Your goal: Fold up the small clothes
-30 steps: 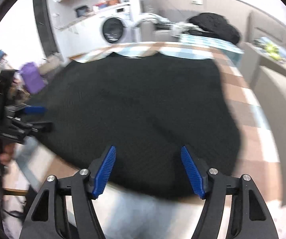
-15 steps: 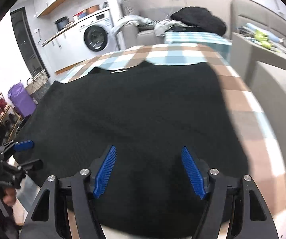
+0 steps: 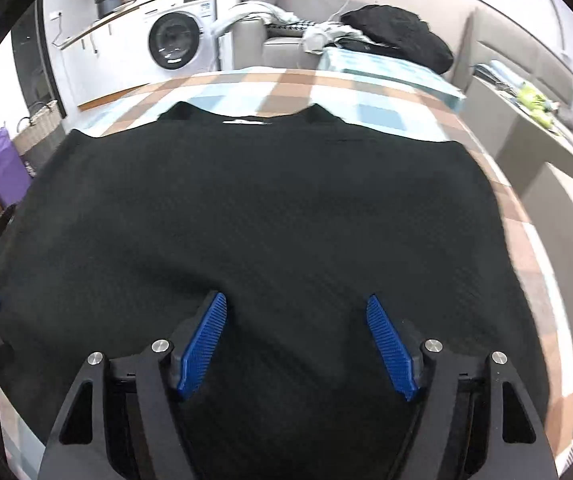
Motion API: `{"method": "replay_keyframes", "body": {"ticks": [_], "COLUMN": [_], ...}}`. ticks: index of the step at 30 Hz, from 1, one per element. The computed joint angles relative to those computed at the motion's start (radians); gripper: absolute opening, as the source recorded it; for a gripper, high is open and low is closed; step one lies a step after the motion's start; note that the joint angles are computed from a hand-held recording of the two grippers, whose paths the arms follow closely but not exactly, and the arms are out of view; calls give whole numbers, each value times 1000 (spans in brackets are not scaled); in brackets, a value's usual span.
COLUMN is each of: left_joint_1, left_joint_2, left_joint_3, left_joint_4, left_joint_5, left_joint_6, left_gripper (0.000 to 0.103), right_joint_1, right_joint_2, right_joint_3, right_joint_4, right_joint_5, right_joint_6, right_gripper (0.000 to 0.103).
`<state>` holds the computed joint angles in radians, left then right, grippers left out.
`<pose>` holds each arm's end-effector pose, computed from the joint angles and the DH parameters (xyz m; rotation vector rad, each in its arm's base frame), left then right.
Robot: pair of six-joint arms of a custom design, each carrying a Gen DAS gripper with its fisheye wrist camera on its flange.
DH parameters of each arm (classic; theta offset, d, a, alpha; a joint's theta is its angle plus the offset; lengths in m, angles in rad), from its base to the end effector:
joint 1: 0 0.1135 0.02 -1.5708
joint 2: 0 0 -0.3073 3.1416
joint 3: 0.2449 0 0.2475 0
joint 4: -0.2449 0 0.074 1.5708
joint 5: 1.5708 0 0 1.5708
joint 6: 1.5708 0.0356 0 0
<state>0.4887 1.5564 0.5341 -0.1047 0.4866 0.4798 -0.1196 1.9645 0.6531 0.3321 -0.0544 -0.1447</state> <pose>0.2173 0.0967 0.1519 0.1297 2.5157 -0.2883 0.3165 -0.0361 0.0897 -0.0531 2.5477 -0.0336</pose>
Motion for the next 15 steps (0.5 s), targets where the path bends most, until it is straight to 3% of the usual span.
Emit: {"method": "replay_keyframes", "body": {"ticks": [3, 7, 12, 15], "left_joint_1": [84, 216, 399, 514], "left_joint_2": [-19, -111, -115, -57], "left_joint_3": [9, -59, -17, 34], "left_joint_4": [-26, 72, -146, -323], "left_joint_5": [48, 32, 155, 215], "left_joint_6": [5, -45, 106, 228], "left_gripper": [102, 102, 102, 97], "right_joint_1": [-91, -174, -305, -341], "right_joint_2": [-87, -193, -298, -314], "right_joint_3": [-92, -185, -300, -329], "right_joint_4": [8, 19, 18, -13], "right_joint_5": [-187, -335, -513, -546], "right_joint_6": [-30, -57, -105, -142], "right_gripper": [74, 75, 78, 81]}}
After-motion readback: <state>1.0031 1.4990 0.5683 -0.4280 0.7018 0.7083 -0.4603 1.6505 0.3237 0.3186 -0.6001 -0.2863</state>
